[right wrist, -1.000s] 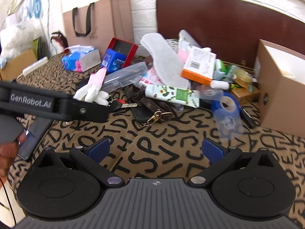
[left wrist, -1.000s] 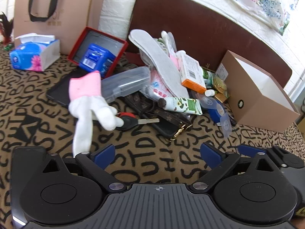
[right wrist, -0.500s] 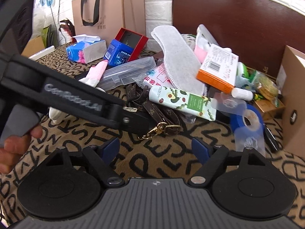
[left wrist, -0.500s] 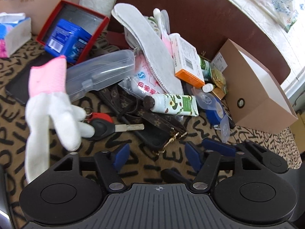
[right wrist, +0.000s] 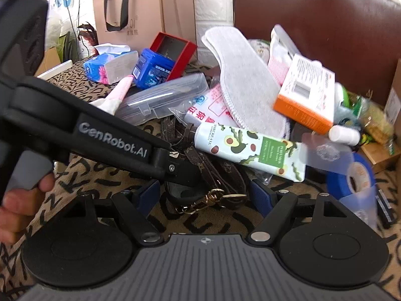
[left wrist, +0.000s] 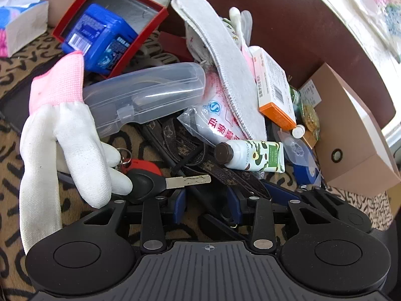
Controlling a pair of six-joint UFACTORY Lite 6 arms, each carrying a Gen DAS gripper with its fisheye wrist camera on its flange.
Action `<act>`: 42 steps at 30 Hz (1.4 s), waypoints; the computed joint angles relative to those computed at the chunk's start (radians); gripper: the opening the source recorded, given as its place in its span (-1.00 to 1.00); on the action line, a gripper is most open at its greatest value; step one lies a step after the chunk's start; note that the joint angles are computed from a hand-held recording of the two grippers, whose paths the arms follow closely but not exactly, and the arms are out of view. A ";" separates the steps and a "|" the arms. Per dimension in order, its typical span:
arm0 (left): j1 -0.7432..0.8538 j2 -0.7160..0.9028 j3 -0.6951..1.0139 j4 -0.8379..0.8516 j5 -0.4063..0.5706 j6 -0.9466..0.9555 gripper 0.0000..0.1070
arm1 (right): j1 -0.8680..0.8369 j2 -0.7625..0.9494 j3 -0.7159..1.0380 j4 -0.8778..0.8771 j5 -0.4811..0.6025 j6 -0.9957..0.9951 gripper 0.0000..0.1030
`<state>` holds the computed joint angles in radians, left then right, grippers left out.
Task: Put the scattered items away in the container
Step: 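Lower the left tool onto the brown lanyard strap and close its fingers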
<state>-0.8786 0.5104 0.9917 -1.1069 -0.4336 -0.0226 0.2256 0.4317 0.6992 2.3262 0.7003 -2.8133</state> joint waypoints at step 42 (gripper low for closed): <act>-0.450 -0.071 0.084 -0.574 -0.165 0.480 0.36 | -0.995 -0.731 -0.588 -1.072 0.127 0.305 0.61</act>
